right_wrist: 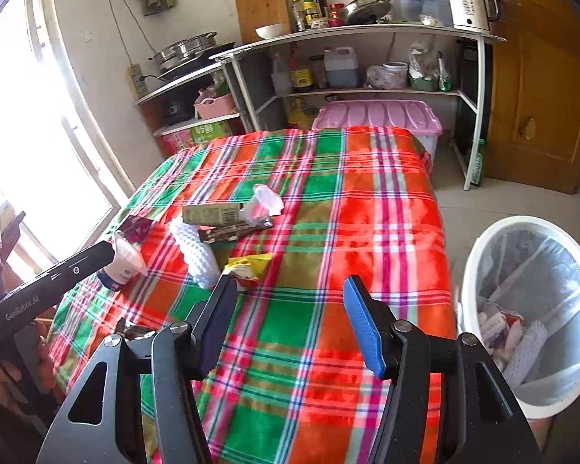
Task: Collect trash
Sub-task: 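Move both open tools back over the table toward the remaining trash, then grasp the white foam net with the right tool while the left tool grasps the white yogurt cup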
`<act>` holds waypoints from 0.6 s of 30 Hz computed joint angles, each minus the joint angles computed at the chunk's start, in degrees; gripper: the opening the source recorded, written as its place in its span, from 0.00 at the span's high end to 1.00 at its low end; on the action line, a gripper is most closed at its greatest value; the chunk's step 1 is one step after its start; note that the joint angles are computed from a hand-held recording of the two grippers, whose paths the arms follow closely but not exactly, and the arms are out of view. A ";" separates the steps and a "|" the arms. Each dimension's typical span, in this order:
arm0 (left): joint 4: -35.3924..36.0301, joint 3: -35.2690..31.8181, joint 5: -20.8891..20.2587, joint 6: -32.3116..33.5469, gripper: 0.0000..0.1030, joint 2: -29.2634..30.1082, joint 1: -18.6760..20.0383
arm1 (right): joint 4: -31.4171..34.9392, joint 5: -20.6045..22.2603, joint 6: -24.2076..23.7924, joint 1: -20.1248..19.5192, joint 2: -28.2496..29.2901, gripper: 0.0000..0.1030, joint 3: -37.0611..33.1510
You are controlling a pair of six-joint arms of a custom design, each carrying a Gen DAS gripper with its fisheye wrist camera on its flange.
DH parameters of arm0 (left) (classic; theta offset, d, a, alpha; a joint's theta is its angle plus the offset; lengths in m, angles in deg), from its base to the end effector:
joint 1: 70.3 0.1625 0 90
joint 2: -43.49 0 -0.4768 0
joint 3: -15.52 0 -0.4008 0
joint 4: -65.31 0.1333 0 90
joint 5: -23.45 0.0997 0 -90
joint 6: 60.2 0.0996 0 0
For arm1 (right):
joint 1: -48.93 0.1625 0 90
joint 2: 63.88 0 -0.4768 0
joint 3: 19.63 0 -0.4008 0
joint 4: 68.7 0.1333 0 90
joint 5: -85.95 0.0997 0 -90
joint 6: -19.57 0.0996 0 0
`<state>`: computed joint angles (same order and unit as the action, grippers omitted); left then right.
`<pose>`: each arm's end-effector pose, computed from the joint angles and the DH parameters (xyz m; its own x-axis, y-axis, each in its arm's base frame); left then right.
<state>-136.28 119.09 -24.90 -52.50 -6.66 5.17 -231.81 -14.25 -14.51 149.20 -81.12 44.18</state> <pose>0.0275 -0.6891 0.2522 -0.8395 -0.2875 -0.4612 0.2470 0.5540 -0.7950 0.2678 -0.8294 -0.0304 -0.7244 -0.5741 0.3816 -0.6827 0.6744 -0.2813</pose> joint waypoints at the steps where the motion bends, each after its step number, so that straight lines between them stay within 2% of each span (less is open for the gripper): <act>1: -0.10 0.18 0.46 0.01 0.34 -0.36 0.24 | 0.85 0.16 0.16 0.34 0.44 0.43 -0.61; 5: -0.54 1.37 1.49 -0.38 0.33 -1.83 1.35 | 3.06 2.48 -1.08 1.69 2.11 0.43 -2.46; 8: -1.02 2.15 1.65 -0.47 0.33 -2.73 2.30 | 3.95 2.68 -2.92 2.44 3.82 0.43 -3.90; 11: -0.96 2.41 1.51 0.36 0.32 -3.27 3.31 | 4.95 2.40 -4.40 2.79 5.75 0.43 -5.65; 14: 1.07 2.04 0.96 -0.25 0.31 -3.69 4.47 | 5.98 0.28 -5.47 3.20 8.16 0.43 -8.35; 18: 1.81 1.41 1.92 1.27 0.29 -3.42 5.31 | 6.58 0.00 -7.43 3.46 10.26 0.43 -10.71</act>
